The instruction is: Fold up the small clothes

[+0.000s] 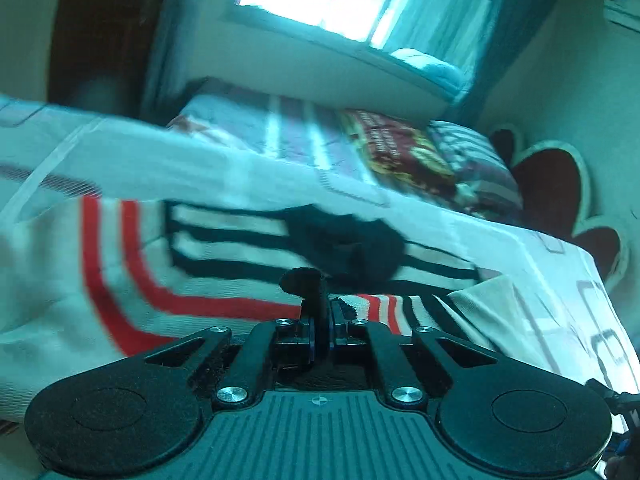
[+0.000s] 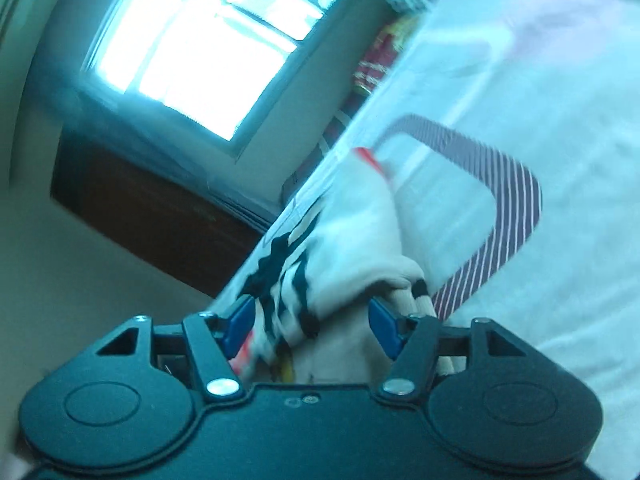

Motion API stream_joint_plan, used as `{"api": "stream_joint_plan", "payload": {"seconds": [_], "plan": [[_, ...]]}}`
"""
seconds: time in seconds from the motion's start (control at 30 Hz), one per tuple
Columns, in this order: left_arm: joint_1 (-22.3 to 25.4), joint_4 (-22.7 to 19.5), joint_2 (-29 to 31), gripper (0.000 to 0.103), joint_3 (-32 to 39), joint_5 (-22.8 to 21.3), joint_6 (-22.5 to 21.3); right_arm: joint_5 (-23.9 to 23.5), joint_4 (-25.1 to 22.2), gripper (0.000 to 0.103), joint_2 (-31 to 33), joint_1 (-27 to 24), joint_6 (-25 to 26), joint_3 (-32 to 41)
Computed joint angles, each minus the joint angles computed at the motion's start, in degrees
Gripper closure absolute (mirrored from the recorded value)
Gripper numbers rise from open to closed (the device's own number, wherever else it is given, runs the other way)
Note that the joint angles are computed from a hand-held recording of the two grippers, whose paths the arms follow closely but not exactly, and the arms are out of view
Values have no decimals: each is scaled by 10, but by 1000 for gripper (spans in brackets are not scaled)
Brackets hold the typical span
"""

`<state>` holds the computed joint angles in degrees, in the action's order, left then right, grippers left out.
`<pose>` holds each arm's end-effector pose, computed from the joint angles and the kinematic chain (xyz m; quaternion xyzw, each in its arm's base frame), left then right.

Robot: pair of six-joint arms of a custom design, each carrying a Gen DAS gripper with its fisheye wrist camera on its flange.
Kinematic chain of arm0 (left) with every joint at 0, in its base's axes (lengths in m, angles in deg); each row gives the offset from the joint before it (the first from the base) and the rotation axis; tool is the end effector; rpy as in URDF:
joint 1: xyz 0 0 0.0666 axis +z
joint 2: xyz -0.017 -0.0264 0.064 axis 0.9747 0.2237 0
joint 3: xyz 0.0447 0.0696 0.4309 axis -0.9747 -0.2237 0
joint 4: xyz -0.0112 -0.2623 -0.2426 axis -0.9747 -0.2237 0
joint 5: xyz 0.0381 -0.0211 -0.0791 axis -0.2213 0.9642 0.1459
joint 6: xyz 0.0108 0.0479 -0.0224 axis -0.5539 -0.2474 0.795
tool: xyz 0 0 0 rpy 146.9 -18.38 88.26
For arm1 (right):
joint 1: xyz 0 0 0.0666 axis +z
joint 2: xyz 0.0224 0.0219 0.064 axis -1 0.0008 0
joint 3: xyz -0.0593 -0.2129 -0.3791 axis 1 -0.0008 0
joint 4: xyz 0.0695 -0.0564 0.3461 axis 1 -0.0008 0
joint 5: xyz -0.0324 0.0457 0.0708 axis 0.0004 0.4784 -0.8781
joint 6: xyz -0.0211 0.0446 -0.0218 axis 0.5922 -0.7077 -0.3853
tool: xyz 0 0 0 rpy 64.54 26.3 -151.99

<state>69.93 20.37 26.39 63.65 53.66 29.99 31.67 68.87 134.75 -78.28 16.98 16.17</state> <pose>0.5858 -0.0845 0.4318 0.0193 0.9009 -0.2040 0.3826 0.3281 0.0704 0.3930 0.3309 0.7550 0.3666 0.4313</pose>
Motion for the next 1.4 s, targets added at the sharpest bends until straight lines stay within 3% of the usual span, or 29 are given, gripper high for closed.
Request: {"api": "stream_joint_plan", "payload": {"seconds": [0.1, 0.23, 0.3, 0.33, 0.37, 0.4, 0.5, 0.57, 0.7, 0.73, 0.77, 0.83, 0.9, 0.93, 0.97, 1.07, 1.13, 1.33, 1.37, 1.4], "plan": [[7, -34, 19, 97, 10, -7, -29, -30, 48, 41, 15, -17, -75, -18], [14, -1, 6, 97, -40, -9, -33, -37, 79, 49, 38, -30, -144, -26], [13, 20, -2, 97, -61, -18, -33, -16, 43, 79, 41, -27, -112, -10], [14, 29, -10, 97, -74, -19, -33, -1, -8, 96, 46, -23, -85, 10], [13, 32, -12, 97, -79, -24, -34, 3, -44, 96, 53, -21, -73, 22], [12, 35, -13, 97, -82, -30, -36, -8, -51, 97, 53, -24, -65, 22], [8, 50, -17, 97, -94, -41, -37, 3, -109, 90, 31, -19, 34, 43], [6, 58, -19, 97, -100, -48, -42, 48, -116, 90, 15, -3, 131, 60], [7, 74, -24, 97, -110, -48, -30, 78, -174, 86, 73, 16, 321, 135], [7, 78, -26, 97, -114, -51, -32, 91, -203, 90, 92, 21, 366, 154], [6, 84, -29, 97, -117, -59, -32, 111, -234, 103, 109, 28, 403, 156], [8, 84, -29, 97, -120, -56, -28, 87, -241, 103, 104, 15, 416, 152], [9, 84, -28, 97, -121, -53, -33, 74, -279, 102, 116, 10, 429, 186], [10, 80, -27, 97, -118, -50, -34, 67, -263, 96, 112, 5, 430, 186], [11, 75, -26, 97, -114, -47, -34, 59, -230, 79, 112, -2, 421, 183], [13, 68, -23, 97, -109, -41, -38, 56, -168, 64, 133, -36, 388, 190], [13, 68, -23, 97, -108, -39, -36, 43, -145, 65, 160, -59, 377, 203], [17, 78, -20, 97, -110, -26, -23, -24, -138, 66, 237, -98, 338, 248], [18, 79, -20, 97, -111, -24, -18, -35, -141, 84, 244, -100, 340, 254], [19, 82, -21, 97, -113, -24, -14, -32, -156, 92, 248, -97, 362, 260]]}}
